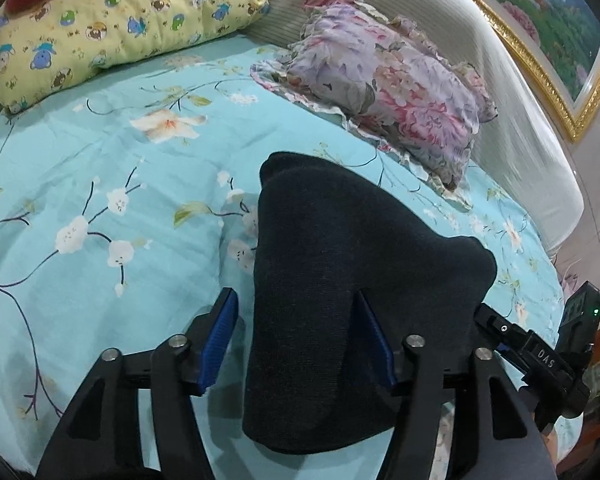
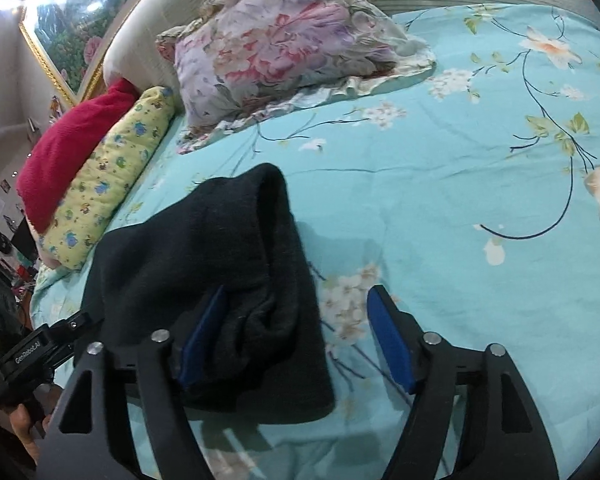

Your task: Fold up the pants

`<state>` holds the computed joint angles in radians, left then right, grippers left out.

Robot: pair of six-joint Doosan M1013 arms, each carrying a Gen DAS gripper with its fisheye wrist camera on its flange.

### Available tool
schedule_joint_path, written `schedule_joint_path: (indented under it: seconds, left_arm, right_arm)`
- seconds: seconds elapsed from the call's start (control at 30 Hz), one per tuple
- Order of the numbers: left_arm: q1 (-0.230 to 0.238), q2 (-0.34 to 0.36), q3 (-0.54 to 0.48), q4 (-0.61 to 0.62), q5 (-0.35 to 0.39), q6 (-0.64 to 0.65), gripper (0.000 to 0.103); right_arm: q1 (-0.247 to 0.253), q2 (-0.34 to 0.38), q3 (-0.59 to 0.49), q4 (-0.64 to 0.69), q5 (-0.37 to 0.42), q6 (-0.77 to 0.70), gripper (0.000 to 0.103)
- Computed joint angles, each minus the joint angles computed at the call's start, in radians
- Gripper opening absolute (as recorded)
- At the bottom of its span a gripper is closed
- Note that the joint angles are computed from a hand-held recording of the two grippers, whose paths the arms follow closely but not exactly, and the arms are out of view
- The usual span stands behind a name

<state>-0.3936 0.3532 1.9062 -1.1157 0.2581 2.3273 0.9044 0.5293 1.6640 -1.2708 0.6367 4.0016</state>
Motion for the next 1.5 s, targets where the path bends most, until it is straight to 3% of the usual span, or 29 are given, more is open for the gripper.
schedule_joint_path:
  seconds: [0.13,0.27,0.6,0.8,1.0,1.13,1.3,1.5]
  left_arm:
    - [0.011,0.007,-0.004,-0.011,0.021,0.003,0.070]
    - [0.004,-0.013,0.010,0.049,-0.005,-0.032,0.070]
    - [-0.019,-0.057,0.036,0.353,-0.032,-0.272,0.071]
    - [-0.043,-0.084,0.059,0.533,-0.061,-0.391,0.073]
    - [-0.049,-0.101,0.077,0.599,-0.064,-0.430,0.075]
    - [-0.054,-0.113,0.092,0.677,-0.071,-0.486,0.076]
    - [-0.066,-0.125,0.107,0.837,-0.083,-0.612,0.076]
    - [-0.082,-0.143,0.128,1.083,-0.113,-0.817,0.078]
  right_arm:
    - [-0.002,0.000,0.001,0.008,0.002,-0.004,0.078]
    - [0.004,-0.004,0.002,0.025,0.038,-0.002,0.079]
    - [0.039,-0.029,-0.002,0.123,0.168,-0.096,0.079]
    - [0.062,-0.046,0.013,0.029,0.134,-0.045,0.080]
    - [0.072,-0.053,0.006,0.018,0.098,-0.069,0.084]
    - [0.097,-0.040,-0.032,0.067,0.173,-0.196,0.087]
    - [0.102,-0.044,-0.027,-0.009,0.073,-0.233,0.092]
    - [0.116,-0.021,-0.068,0.022,0.057,-0.404,0.097]
